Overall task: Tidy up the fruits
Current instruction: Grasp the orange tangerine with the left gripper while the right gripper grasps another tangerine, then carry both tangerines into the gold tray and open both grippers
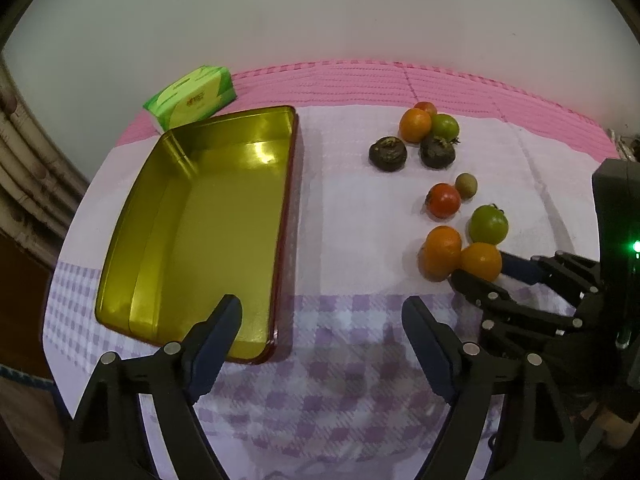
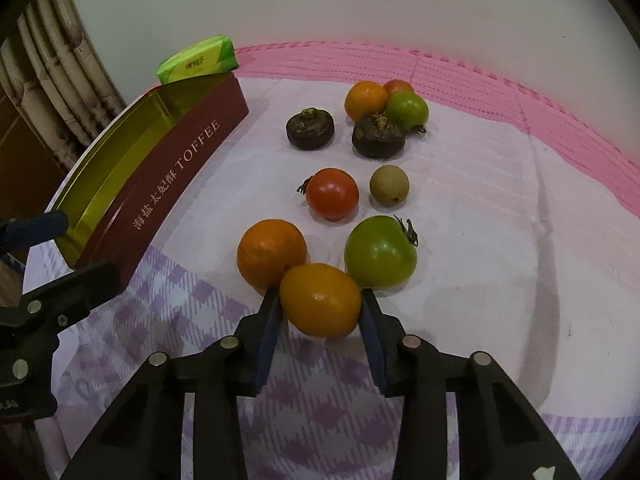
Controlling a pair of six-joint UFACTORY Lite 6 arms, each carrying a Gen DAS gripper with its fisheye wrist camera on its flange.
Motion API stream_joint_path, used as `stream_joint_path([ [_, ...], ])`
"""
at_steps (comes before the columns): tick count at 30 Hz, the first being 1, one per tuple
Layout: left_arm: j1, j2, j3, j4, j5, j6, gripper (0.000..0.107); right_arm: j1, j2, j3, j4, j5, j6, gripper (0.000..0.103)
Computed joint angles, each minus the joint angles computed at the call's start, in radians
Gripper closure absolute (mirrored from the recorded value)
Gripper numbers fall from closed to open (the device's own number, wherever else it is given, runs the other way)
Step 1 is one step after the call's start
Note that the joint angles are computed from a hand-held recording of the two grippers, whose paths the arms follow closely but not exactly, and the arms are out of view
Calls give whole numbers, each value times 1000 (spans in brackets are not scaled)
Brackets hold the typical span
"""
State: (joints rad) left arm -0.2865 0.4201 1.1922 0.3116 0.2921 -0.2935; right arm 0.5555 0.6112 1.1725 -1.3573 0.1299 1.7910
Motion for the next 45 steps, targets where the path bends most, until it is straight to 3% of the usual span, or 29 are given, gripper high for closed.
stream_joint_path([
  [3, -20, 26, 36, -43, 10, 40, 25, -9, -31, -41, -102, -13, 100, 69],
  [7, -50, 77, 95, -208, 15, 198, 25, -33, -122, -150, -295, -5, 294, 69],
  [9, -63, 118, 138, -315, 27, 297, 27, -56, -171, -206, -311, 16, 311, 69],
  [15, -70, 292, 333, -518, 129, 458, 45, -166, -256, -315, -562, 1, 565, 69],
  [21, -70, 407, 465, -489, 171, 420, 52, -202, -275, -367, -913, 1, 925, 69],
  [26, -59, 469, 540, -473, 191, 407, 57, -203, -264, -362, -1031, 1, 1052, 69],
  [31, -57, 488, 565, -491, 204, 430, 69, -204, -256, -359, -1067, 4, 1094, 69],
  [34, -53, 489, 573, -490, 209, 448, 71, -206, -255, -358, -1062, 0, 1090, 69],
  [42, 38, 384, 542, -587, 201, 577, 71, -188, -251, -344, -820, 10, 857, 69],
  [45, 100, 373, 587, -551, 203, 562, 71, -181, -249, -338, -729, 17, 768, 69],
])
